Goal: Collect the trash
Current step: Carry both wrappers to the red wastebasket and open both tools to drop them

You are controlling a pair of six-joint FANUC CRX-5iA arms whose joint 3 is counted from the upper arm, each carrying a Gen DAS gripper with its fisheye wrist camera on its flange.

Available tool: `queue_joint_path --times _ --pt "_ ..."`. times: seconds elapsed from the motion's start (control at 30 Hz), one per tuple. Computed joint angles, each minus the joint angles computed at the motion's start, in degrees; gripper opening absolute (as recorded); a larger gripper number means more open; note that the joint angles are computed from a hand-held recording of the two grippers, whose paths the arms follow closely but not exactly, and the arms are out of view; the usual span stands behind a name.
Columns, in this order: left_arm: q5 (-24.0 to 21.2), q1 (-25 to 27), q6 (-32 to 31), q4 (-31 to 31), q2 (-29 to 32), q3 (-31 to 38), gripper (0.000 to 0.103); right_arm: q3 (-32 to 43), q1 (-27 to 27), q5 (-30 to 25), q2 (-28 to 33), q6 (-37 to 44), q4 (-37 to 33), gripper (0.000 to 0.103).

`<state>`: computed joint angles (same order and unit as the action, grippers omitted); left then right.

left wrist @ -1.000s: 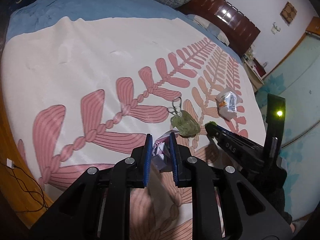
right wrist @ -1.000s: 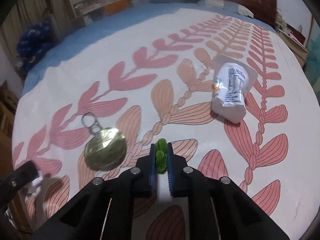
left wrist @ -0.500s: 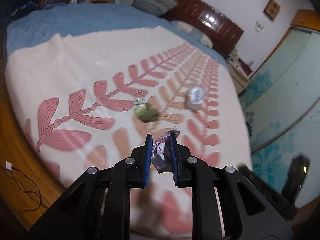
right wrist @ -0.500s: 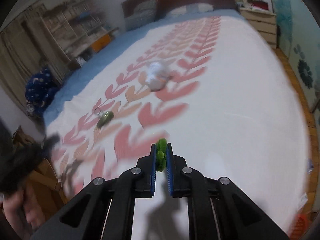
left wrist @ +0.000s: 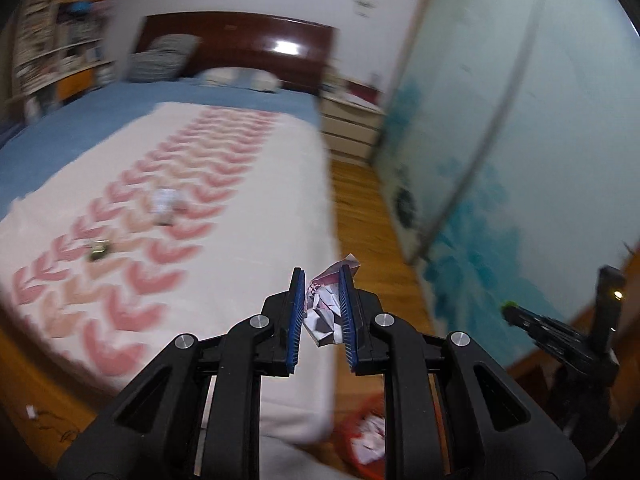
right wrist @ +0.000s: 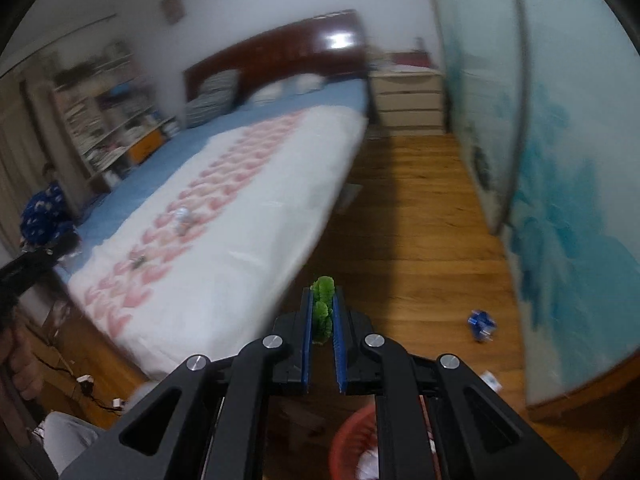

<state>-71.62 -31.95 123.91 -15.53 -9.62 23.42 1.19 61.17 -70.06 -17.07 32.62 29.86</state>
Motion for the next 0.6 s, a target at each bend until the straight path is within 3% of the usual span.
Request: queue_joint_path --times 0.13,0.27,0.53,0.6 --pt "-0.07 -6.27 -1.65 2.29 8.04 5.43 0.017 -7.41 -3.28 -2.51 -7.54 -0.87 -3.20 0.011" --pt "0.87 -8.42 -3.25 9.82 17.07 6.96 0.017 -15.22 -5.86 -3.97 -13.18 -2.34 -8.34 0.011" --pt "-5.31 -8.93 -7.10 23.92 31.54 3.67 0.017 -28.42 -8.40 -2.95 -18.37 -6.83 -16.86 0.011" --pt "-8.42 -9.81 -7.81 21.45 33.49 7.20 0.017 -29.01 -8.65 -2.09 -17.34 -7.29 -18.00 0.011"
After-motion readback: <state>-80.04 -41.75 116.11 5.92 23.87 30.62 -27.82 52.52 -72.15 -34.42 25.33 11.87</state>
